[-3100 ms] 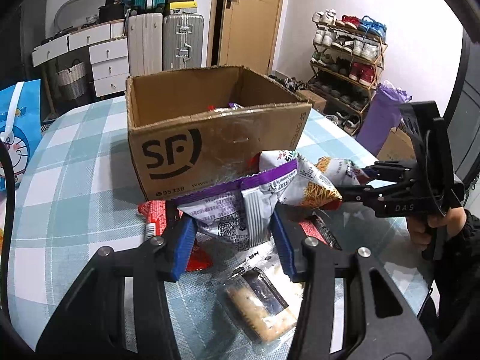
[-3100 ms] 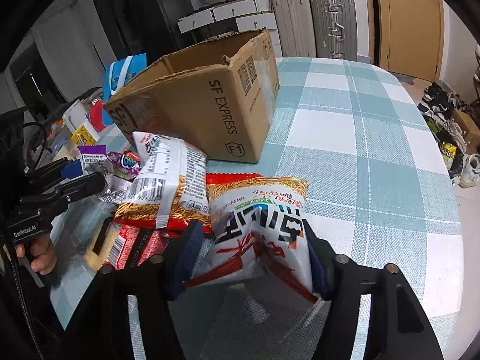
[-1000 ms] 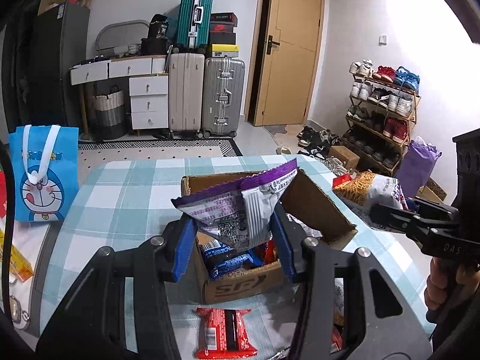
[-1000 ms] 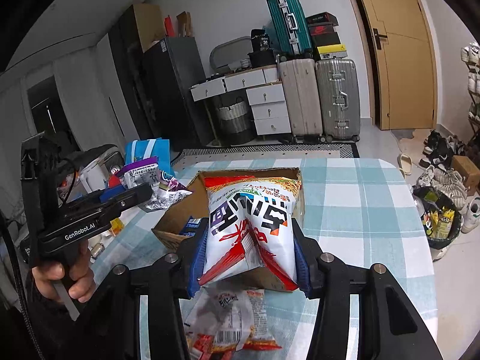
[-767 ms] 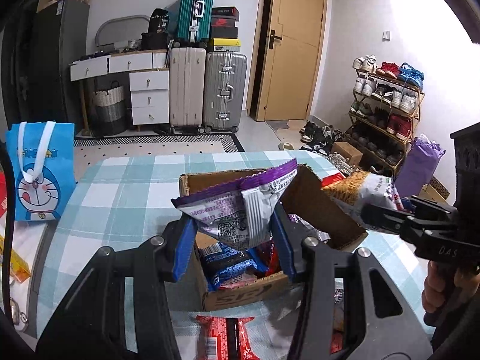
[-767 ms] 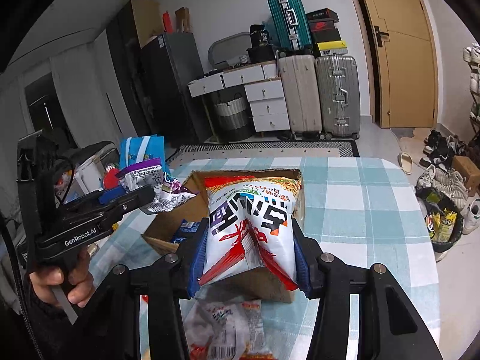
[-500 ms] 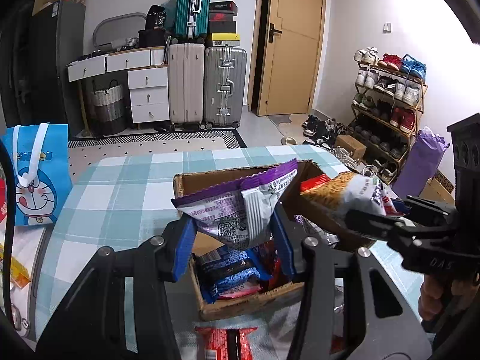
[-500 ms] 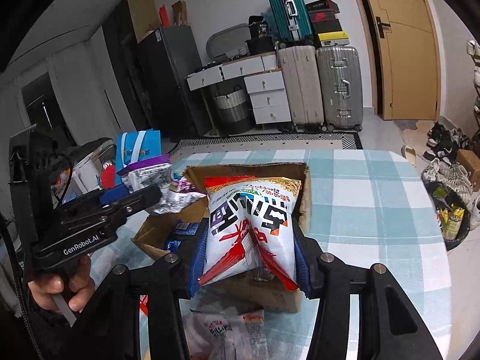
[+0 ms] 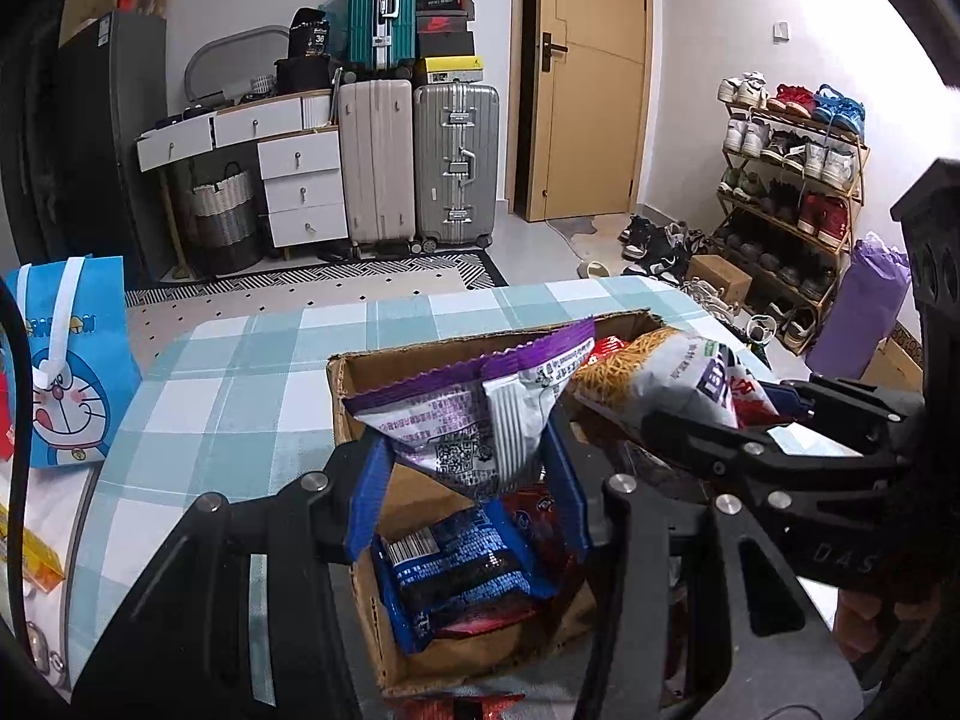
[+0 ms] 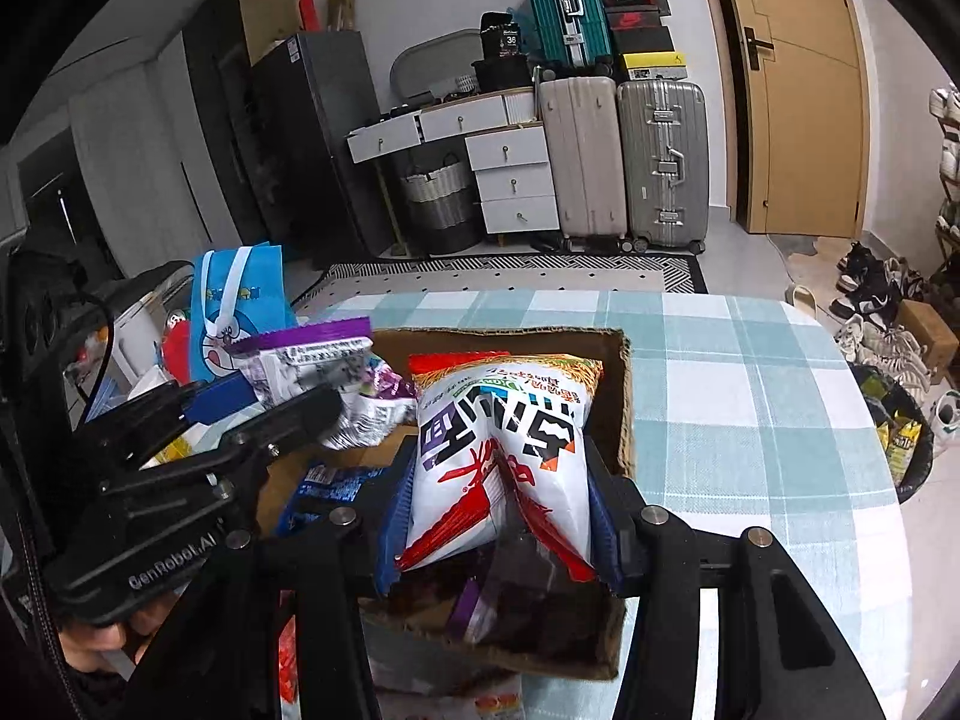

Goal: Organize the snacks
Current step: 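Carry both bags over the cardboard box and open both grippers to drop them, then move both tools back to the remaining snacks on the table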

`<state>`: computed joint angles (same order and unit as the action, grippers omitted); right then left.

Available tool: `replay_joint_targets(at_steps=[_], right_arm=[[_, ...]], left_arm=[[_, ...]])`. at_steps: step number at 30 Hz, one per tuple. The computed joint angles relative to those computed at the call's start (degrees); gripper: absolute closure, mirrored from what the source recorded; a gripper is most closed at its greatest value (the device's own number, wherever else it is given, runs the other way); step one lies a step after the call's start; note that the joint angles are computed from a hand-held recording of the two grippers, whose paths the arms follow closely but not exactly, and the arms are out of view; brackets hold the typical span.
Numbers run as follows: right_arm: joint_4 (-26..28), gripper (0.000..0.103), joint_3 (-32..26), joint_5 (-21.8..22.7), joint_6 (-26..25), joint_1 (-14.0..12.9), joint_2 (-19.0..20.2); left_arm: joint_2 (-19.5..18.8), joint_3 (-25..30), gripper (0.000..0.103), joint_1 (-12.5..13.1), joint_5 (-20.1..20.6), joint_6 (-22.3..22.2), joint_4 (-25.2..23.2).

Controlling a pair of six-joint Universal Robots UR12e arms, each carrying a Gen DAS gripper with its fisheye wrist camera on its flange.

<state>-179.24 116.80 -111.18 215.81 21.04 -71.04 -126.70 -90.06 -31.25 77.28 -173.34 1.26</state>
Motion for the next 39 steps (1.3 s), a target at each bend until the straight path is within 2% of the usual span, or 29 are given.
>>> replay_joint_targets(at_steps=[5,10,12,14,15,17,19,21,22,23,27,30,39], right_arm=[[0.7,0.053,-0.9,-0.4,-0.8,-0.2,1.0],[0.3,0.051,-0.9,1.1,-2.1,-0.7,1.4],[0.0,0.045,-0.7,1.0,-3.2,-0.5,1.2],[-0.7,0.028,-0.2,-0.2,-3.7,-0.1,0.8],[-1.2,0.024,0.2,-0.5,-3.8,0.1,0.4],[-2.8,0.010,1.2,-1.7,-3.6,0.7,-0.5],[-3.8,0.001,2.3,-2.7,-2.7,1.1,-1.6],[-4.2,0.001,3.5,-2.6,-1.9,1.4,-2.8],[-3.9,0.001,4.0,-2.5,-1.4,1.6,-3.5],[-4.1,0.001,4.7,-3.0,-0.7,1.9,-4.1],[-4.6,0.001,7.2,-3.5,1.4,2.8,-6.3],[-4.0,0.001,8.7,-3.3,3.2,3.4,-7.6],[-1.8,0.001,11.4,-2.4,6.6,5.5,-8.0]], left_arm=[[-1.1,1.3,0.058,-0.3,1.2,-0.3,-0.7],[-1.4,1.8,0.057,-0.4,1.3,0.1,-1.6],[-1.1,1.3,0.053,-0.2,0.3,0.3,-1.9],[-0.4,0.4,0.027,0.1,0.0,0.4,-1.9],[0.2,-0.4,0.021,0.2,-0.4,0.3,-1.4],[1.2,-2.2,0.018,0.6,-1.6,-0.3,0.0],[2.3,-3.6,0.016,0.9,-1.6,-0.5,-0.3],[3.4,-5.3,0.011,1.2,-0.8,-1.0,0.7],[4.0,-6.3,0.002,1.4,-0.4,-1.1,1.2],[4.6,-7.2,0.001,1.6,-0.3,-1.3,1.7],[6.8,-10.6,0.001,3.0,-2.5,-1.5,2.7],[8.0,-13.2,0.001,3.6,-2.4,-1.7,3.6],[9.3,-17.3,0.001,5.3,-4.3,-1.0,2.8]])
